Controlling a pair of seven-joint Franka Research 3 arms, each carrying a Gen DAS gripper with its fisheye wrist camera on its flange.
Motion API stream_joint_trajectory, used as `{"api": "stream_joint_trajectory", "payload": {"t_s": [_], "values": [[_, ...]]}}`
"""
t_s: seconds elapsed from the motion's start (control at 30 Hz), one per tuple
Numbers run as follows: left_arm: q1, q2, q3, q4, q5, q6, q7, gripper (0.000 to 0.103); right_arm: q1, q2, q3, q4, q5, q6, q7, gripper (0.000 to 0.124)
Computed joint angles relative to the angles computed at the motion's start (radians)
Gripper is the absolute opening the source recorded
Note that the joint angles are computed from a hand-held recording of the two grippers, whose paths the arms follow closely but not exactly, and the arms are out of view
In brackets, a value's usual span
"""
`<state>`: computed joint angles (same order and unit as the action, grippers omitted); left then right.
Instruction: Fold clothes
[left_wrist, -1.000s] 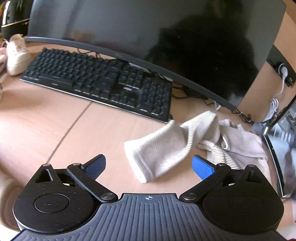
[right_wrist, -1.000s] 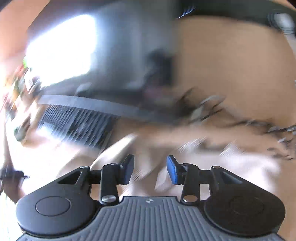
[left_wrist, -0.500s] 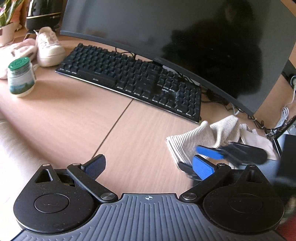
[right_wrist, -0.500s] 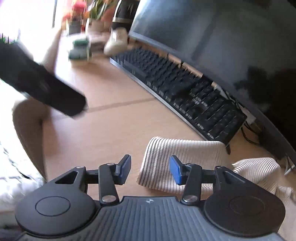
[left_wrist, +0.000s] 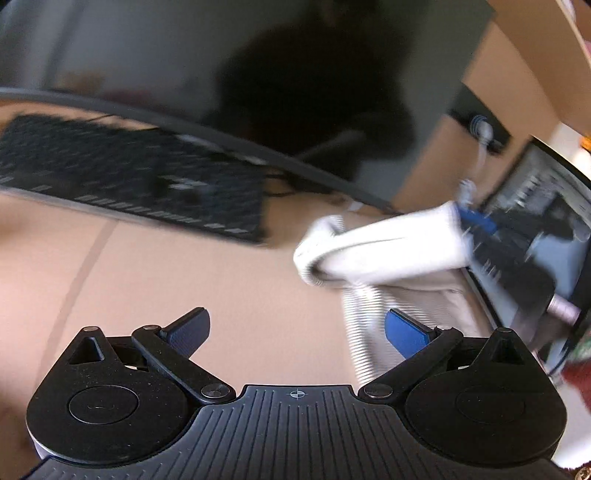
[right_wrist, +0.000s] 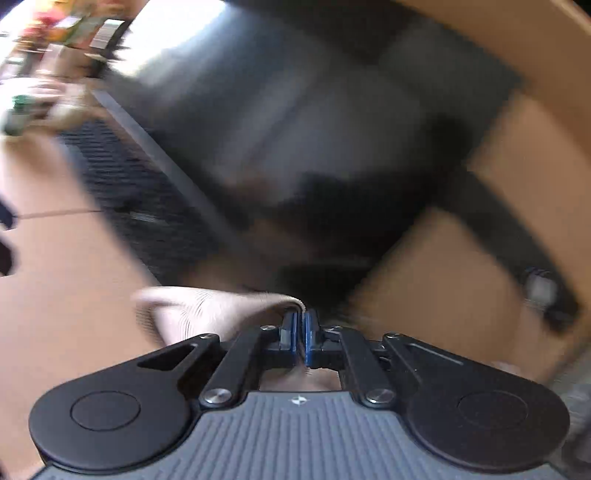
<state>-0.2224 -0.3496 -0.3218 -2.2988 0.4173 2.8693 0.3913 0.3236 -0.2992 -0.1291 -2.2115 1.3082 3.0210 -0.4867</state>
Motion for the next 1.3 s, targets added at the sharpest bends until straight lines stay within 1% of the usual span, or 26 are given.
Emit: {"api": "stream_joint_trajectory", "payload": {"t_s": [0.07,0.1,0.13,0.2,0.33,0.37,0.43,0.5,0.57,0.6,0.63,0.7,0.83,0.93,0.97,1.0,1.03,1.13,1.2,1.23,1.3], "values": [[-0.012,0.085,0.0,0.065,0.006,0.038,0.037,0.103,-0.025,0.048,-0.033,0.058,0.022,0.03,-0.032,0.004],[-0.022,0.125,0.001,0.099,0.007,0.051,0.058,0.103,-0.051,0.071,-0.038,0.078,0.001,0.03,-0.008,0.004],[-0.034,0.165,0.002,0.133,0.004,0.059,0.081,0.103,-0.086,0.09,-0.041,0.092,-0.041,0.012,0.049,0.004],[-0.062,0.245,0.007,0.205,-0.011,0.069,0.134,0.103,-0.161,0.116,-0.04,0.102,-0.163,-0.045,0.21,0.005],[-0.111,0.367,0.016,0.329,-0.07,0.045,0.231,0.103,-0.264,0.159,-0.04,0.103,-0.338,-0.145,0.427,0.015],[-0.119,0.392,0.016,0.357,-0.086,0.031,0.253,0.103,-0.288,0.167,-0.043,0.105,-0.374,-0.185,0.492,0.019],[-0.134,0.442,0.016,0.415,-0.116,0.001,0.297,0.103,-0.338,0.192,-0.052,0.139,-0.43,-0.317,0.663,0.023],[-0.147,0.492,0.015,0.475,-0.141,-0.032,0.335,0.103,-0.379,0.242,-0.061,0.208,-0.434,-0.469,0.839,0.034],[-0.166,0.533,0.023,0.529,-0.135,-0.068,0.337,0.103,-0.413,0.306,-0.057,0.282,-0.405,-0.585,0.977,0.039],[-0.171,0.541,0.027,0.54,-0.136,-0.079,0.338,0.103,-0.427,0.337,-0.048,0.309,-0.382,-0.618,1.02,0.04],[-0.178,0.554,0.031,0.56,-0.132,-0.096,0.335,0.103,-0.437,0.361,-0.034,0.323,-0.359,-0.633,1.042,0.04],[-0.189,0.568,0.04,0.585,-0.125,-0.122,0.326,0.103,-0.45,0.411,-0.006,0.358,-0.339,-0.642,1.073,0.04],[-0.21,0.574,0.06,0.613,-0.088,-0.175,0.272,0.103,-0.456,0.513,0.044,0.432,-0.369,-0.622,1.141,0.04],[-0.224,0.584,0.076,0.64,-0.039,-0.221,0.217,0.103,-0.469,0.571,0.073,0.49,-0.395,-0.663,1.189,0.039],[-0.229,0.592,0.082,0.655,-0.018,-0.241,0.201,0.103,-0.478,0.575,0.086,0.505,-0.39,-0.687,1.164,0.025],[-0.236,0.604,0.088,0.675,0.007,-0.265,0.188,0.103,-0.491,0.577,0.099,0.521,-0.373,-0.715,1.117,0.008],[-0.242,0.617,0.093,0.697,0.03,-0.288,0.178,0.103,-0.497,0.572,0.108,0.531,-0.361,-0.723,1.068,0.005],[-0.254,0.668,0.106,0.772,0.081,-0.348,0.175,0.103,-0.513,0.555,0.122,0.575,-0.275,-0.7,0.924,0.004],[-0.275,0.72,0.124,0.846,0.132,-0.404,0.174,0.103,-0.524,0.567,0.123,0.632,-0.222,-0.692,0.892,0.004],[-0.286,0.746,0.133,0.883,0.153,-0.429,0.174,0.103,-0.527,0.576,0.124,0.659,-0.2,-0.674,0.871,0.004],[-0.298,0.787,0.142,0.944,0.168,-0.441,0.167,0.103,-0.52,0.586,0.131,0.677,-0.177,-0.585,0.787,0.004]]}}
